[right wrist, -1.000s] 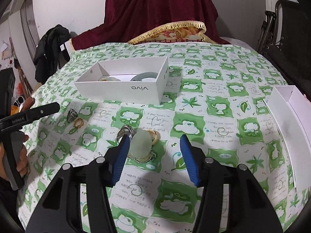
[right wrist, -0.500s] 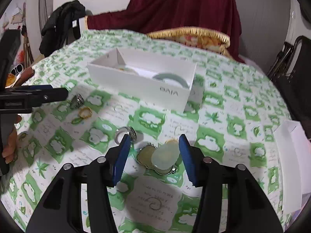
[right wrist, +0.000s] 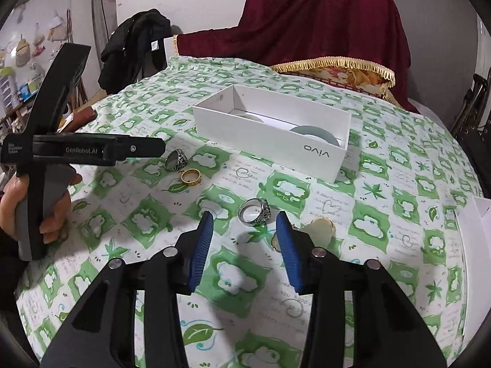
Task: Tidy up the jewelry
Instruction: 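Move the left tool to a plain silver ring while the right tool approaches the stone-set silver ring, then grasp the plain silver ring with the left tool while the right tool grasps the stone-set silver ring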
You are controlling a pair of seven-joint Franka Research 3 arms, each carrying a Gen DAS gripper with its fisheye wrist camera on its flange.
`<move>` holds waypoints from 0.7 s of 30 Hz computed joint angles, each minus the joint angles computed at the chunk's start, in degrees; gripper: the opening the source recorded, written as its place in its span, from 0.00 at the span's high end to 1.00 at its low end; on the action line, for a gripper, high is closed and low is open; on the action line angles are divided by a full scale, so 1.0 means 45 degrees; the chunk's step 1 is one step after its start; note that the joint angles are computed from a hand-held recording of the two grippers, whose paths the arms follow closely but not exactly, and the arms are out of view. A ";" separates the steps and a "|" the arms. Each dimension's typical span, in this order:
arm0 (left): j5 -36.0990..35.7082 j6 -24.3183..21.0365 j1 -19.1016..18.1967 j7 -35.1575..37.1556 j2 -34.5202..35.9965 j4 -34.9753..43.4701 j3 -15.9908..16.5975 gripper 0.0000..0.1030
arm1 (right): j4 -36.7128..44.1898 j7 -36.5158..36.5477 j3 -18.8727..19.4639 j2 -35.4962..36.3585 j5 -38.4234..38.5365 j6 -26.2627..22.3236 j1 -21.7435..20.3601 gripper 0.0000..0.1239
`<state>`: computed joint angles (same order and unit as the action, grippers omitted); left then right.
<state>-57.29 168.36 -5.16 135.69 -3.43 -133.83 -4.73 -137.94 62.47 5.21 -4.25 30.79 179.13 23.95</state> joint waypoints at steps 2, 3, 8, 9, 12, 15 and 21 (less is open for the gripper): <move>0.0023 -0.0042 -0.0046 0.0191 -0.0020 -0.0021 -0.0041 0.03 | 0.0175 0.0072 -0.0042 0.0097 0.0078 -0.0315 -0.0032 0.66; 0.0238 0.0037 -0.0072 0.0172 -0.0029 -0.0070 -0.0091 0.03 | 0.0274 -0.0094 -0.0081 0.0170 0.0275 -0.0430 -0.0009 0.66; 0.3098 0.0831 -0.0190 -0.1342 -0.0009 -0.0543 -0.0345 0.03 | 0.0639 0.1135 0.0219 0.0558 -0.1465 -0.0732 -0.0472 0.66; 0.3371 0.0840 -0.0253 -0.1423 -0.0024 -0.0597 -0.0307 0.03 | 0.0721 0.1287 0.0240 0.0631 -0.1734 -0.0811 -0.0513 0.66; 0.3431 0.0842 -0.0465 -0.1276 -0.0039 -0.0638 -0.0128 0.03 | 0.1133 0.3283 0.0233 0.1002 -0.4286 -0.1359 -0.0771 0.67; 0.3360 0.0469 -0.0504 -0.1173 0.0020 -0.0517 -0.0010 0.03 | 0.1487 0.3481 0.0198 0.1250 -0.4449 -0.1845 -0.0822 0.91; 0.3592 0.0083 -0.0350 -0.0958 0.0259 -0.0200 -0.0174 0.09 | 0.1590 0.1962 0.0327 0.1290 -0.2350 -0.2012 -0.0903 1.00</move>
